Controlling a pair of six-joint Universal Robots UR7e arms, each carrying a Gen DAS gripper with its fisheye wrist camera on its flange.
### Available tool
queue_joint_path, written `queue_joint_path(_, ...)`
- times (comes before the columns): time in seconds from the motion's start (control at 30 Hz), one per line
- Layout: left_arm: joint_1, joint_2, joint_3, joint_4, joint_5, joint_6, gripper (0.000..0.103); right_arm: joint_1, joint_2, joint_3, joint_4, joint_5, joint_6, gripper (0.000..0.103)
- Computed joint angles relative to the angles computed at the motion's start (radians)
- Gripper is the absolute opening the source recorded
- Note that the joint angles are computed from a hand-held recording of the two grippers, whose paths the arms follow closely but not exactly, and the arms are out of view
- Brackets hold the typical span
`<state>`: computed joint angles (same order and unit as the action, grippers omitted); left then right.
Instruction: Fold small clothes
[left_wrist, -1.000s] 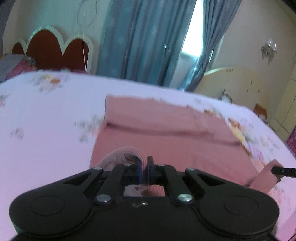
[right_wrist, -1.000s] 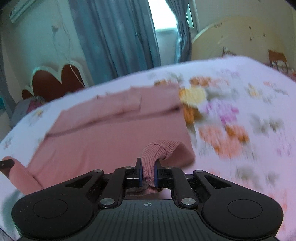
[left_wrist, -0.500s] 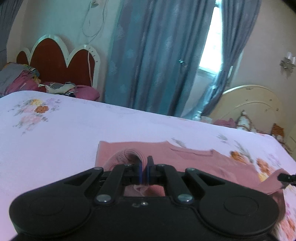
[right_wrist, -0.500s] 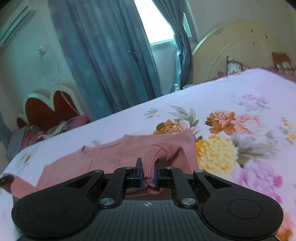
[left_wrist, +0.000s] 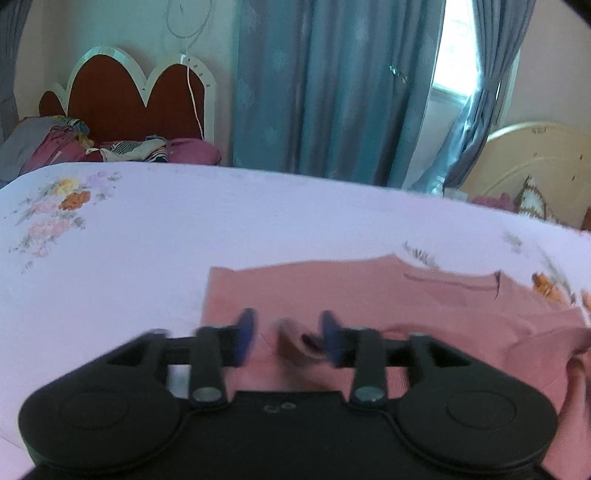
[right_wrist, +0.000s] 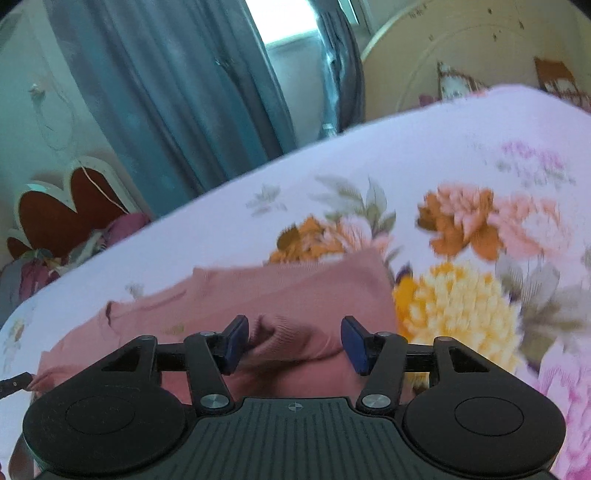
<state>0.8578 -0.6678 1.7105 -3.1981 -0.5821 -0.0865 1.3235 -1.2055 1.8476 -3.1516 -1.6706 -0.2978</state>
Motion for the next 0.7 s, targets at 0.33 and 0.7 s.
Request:
queue_joint_path(0.33,0.029,-0.005,-0.018,0.029,-0.093,0.13,0.064,-0.047,0.008,-0.034,0.028,0.129,-0.066,0.055)
queue_joint_path(0.7,0.092,0.067,-0.125,0.163,-0.133,0.194,0.059,-0.062,0.044,-0.093,0.121,0.17,-0.192,0.077)
